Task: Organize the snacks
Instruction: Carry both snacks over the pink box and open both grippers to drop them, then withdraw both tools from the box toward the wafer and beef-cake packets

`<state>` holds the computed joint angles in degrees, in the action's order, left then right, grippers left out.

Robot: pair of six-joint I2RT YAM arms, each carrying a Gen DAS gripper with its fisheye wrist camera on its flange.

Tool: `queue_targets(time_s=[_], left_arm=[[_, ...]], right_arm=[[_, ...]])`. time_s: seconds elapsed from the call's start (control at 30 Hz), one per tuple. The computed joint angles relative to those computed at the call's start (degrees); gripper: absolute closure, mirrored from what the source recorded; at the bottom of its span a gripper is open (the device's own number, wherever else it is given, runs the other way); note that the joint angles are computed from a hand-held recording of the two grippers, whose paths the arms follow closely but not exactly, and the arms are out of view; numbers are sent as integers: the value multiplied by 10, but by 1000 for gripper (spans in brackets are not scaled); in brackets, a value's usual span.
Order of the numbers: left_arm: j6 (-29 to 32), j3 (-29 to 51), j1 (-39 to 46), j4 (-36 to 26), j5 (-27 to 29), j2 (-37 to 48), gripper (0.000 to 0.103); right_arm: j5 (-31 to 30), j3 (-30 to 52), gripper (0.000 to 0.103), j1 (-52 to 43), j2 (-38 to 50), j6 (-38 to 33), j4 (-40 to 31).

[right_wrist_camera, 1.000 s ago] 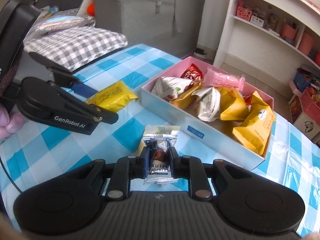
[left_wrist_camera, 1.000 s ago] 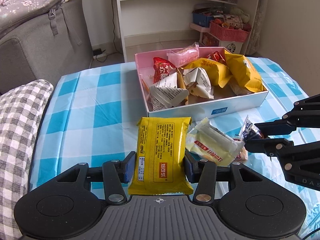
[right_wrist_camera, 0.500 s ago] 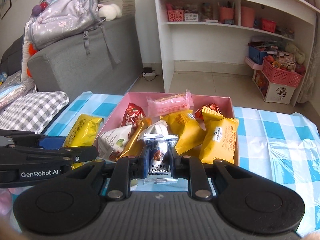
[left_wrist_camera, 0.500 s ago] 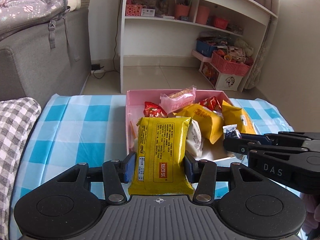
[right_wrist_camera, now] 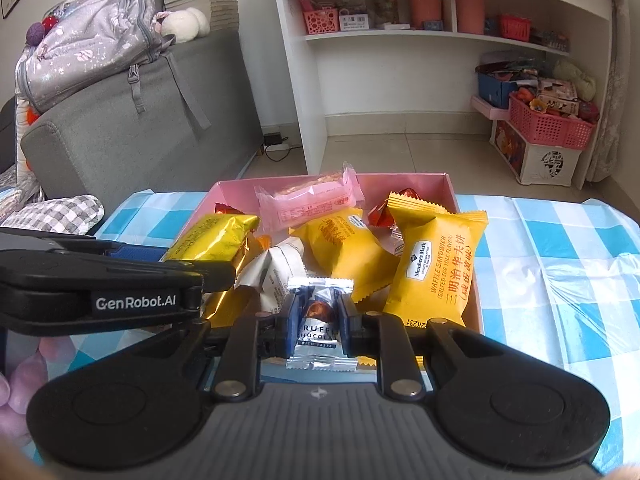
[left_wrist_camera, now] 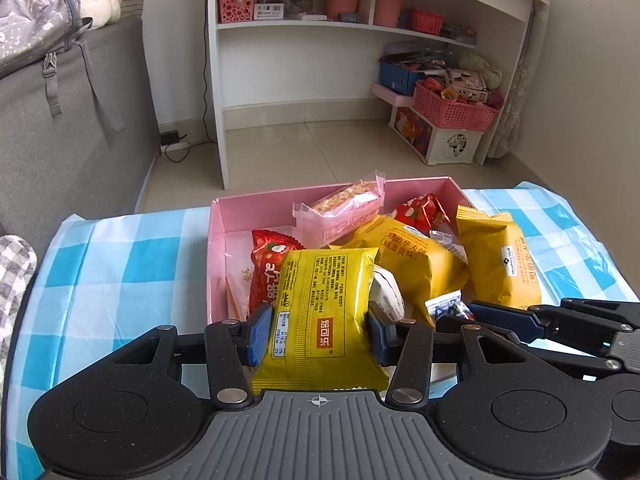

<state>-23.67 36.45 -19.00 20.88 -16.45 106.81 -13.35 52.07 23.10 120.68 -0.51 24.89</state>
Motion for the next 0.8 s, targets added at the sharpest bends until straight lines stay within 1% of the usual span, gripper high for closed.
queue_targets(time_s=[0.03,0.1,0.13,0.17,0.2,0.33,0.43,0.57,0.8], left_arm=[[3,3,4,-1,4,3,56],[7,9,13,-3,24,5,56],[9,10,19,-3,40,5,55],[11,10,23,1,53,4,52],[12,8,24,6,55,3,52],[6,7,17,4,45,-2,48],[-3,0,15,7,42,-12,38],[-9,-19,15,14,46,-34,33],[-19,-50,7,-9,34,-79,29]], right_arm=[[-1,0,84,0,0,3,2],[-5,-5,78,-3,-2,10,9],[-4,-5,73,-3,-3,12,10],[-3,-4,66,-4,-5,13,6],[-6,-6,64,-6,-8,15,7],[-13,-5,62,-9,-15,18,-2],[-9,-6,56,-7,-21,12,-11],[-14,-15,50,-5,-37,-8,-15],[-21,-27,40,-10,-65,-40,-45]])
